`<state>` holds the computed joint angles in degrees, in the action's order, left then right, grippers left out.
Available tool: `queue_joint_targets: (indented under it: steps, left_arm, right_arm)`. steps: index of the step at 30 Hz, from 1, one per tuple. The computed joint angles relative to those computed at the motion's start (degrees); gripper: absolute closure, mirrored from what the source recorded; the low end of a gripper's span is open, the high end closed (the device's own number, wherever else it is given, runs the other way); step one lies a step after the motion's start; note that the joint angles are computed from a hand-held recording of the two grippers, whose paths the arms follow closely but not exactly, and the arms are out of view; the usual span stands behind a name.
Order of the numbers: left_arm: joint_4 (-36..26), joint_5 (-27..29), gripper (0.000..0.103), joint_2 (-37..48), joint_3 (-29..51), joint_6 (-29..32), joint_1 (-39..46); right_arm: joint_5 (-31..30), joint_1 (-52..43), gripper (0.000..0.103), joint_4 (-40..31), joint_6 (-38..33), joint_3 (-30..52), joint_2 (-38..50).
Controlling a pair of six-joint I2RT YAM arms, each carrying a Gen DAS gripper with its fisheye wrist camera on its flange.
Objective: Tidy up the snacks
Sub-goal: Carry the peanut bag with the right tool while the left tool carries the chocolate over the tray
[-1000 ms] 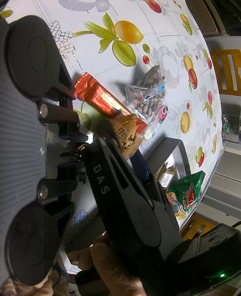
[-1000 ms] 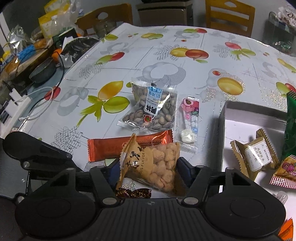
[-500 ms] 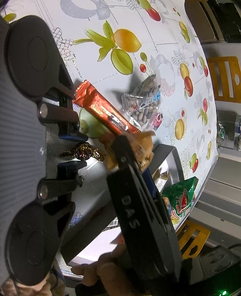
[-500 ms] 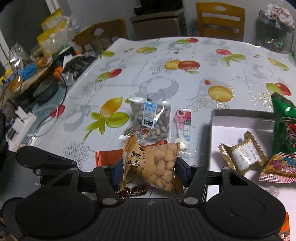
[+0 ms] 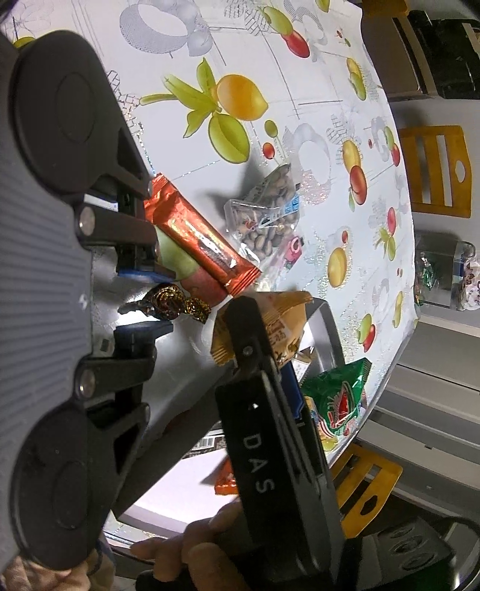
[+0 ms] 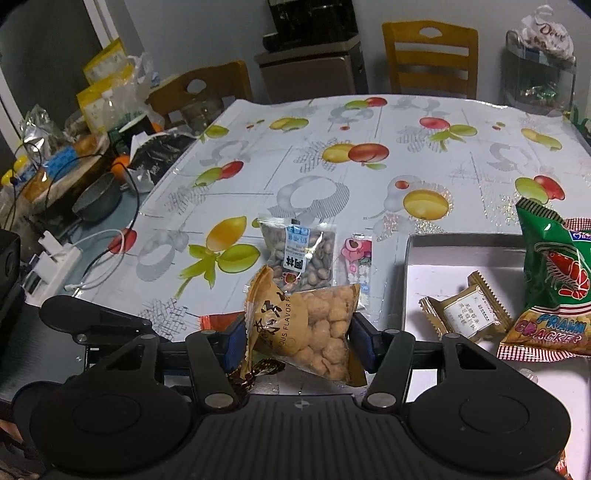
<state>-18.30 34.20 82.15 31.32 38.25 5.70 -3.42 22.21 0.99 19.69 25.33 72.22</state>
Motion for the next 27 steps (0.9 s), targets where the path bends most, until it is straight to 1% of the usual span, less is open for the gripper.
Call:
queue_joint_targets:
  steps: [15,27]
  left_arm:
    - [-0.5,1.0,0.085,-4.6,-0.9,-2.7,-2.6]
    - [-0.4,1.6,0.085,-5.5,-0.3,-4.2,-4.9]
  right_arm:
    - [2.0,-0.6,0.045,-4.8,0.8,-2.8,-9.2]
    - [3.6,-1.9,0.045,-8.4,1.7,-4.5,-15.5]
